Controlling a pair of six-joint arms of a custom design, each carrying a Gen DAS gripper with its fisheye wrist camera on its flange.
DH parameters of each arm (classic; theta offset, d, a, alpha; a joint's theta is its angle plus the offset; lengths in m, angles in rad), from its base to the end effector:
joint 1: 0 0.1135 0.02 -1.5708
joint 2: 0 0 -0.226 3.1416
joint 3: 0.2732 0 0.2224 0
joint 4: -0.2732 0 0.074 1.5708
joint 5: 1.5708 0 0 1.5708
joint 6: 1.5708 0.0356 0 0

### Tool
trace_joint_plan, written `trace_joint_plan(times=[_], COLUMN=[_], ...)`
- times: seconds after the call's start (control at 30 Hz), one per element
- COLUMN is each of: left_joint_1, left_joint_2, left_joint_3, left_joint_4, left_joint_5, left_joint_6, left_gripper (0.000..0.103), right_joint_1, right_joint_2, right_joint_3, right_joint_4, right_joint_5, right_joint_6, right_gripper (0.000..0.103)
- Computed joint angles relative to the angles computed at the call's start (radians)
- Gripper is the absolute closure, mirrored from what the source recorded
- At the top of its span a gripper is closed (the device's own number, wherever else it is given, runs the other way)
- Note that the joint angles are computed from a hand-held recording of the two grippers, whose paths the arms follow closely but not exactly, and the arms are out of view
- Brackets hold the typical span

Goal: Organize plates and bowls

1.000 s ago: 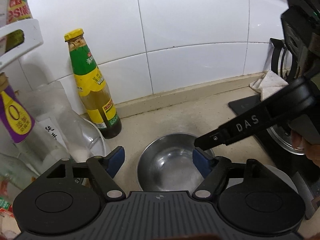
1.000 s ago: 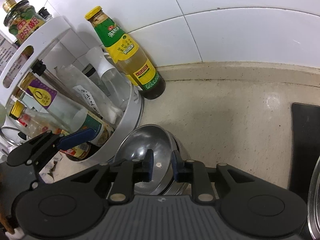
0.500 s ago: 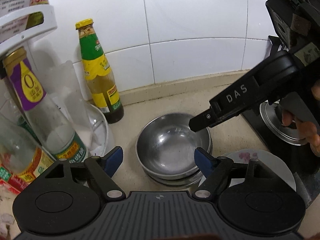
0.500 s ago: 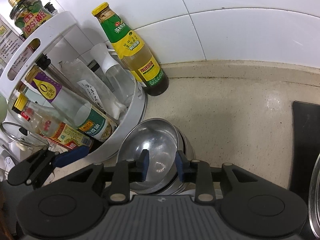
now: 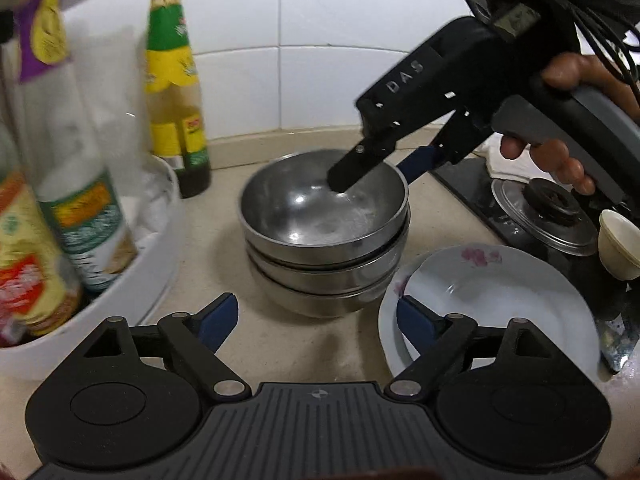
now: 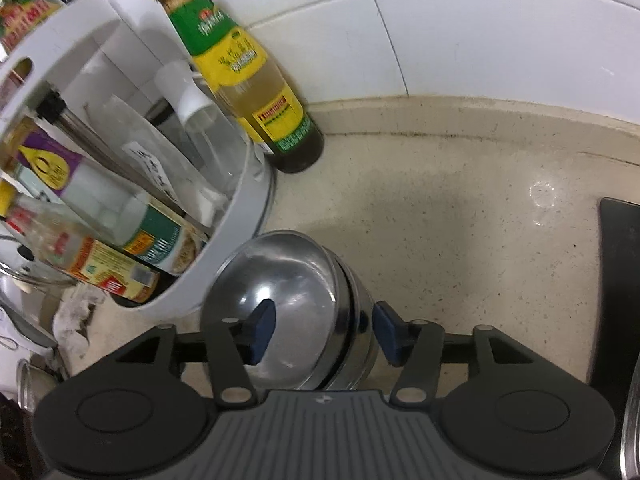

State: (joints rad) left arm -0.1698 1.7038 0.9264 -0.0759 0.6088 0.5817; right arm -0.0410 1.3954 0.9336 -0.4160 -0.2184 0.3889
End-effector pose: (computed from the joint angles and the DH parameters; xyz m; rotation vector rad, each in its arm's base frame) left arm 0.3046 -0.0729 0.1523 1.0844 2.0183 -0.5253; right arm 0.2686 -0.0033 0.2107 0.4303 2.4279 0.4200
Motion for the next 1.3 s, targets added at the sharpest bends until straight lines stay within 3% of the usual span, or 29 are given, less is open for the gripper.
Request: trace_joint_plan(times=[0.13,0.37,0.6,0.83,1.0,1.3], left_joint_1=[-0.031,-0.033,-0.032,-0.029,-0.022,-0.003], left_joint_2=[0.142,0.327,0.488,0.506,0.452,0.293], left_joint_3=[0.092,0.287,0.48,0.509,0.438,0.309], left_joint_4=[0.032,-0.069,-0.193,-0.19,-0.121,-0.113], left_joint_5=[0.011,0.101,0.19,0.196,0.186,0.198], left_joint_6=[-0.003,0.042,0.069,0.022,0.01,0.038], left_gripper=[0.013,0.001,0.0,0.0,0.0,0.0], right_joint_1=[-0.014,-0.088,-0.099,-0.1,-0.103,-0.084], right_joint_2=[0.077,0.196,0.307,0.316,0.299,0.15], right_joint_3=[0.028,0.046,0.07,0.074,0.055,-0.027], right_joint_4=[0.014,0.079,0.139,0.157,0.191,0.203], right_joint_5=[-0.014,-0.167,-0.248,-0.243,-0.263,-0.259], right_joint_6=[-0.018,-0.004,0.007,0.007,0.014,0.043], right_gripper=[0.046,0.044,0.037,0.04,0.041,0.042])
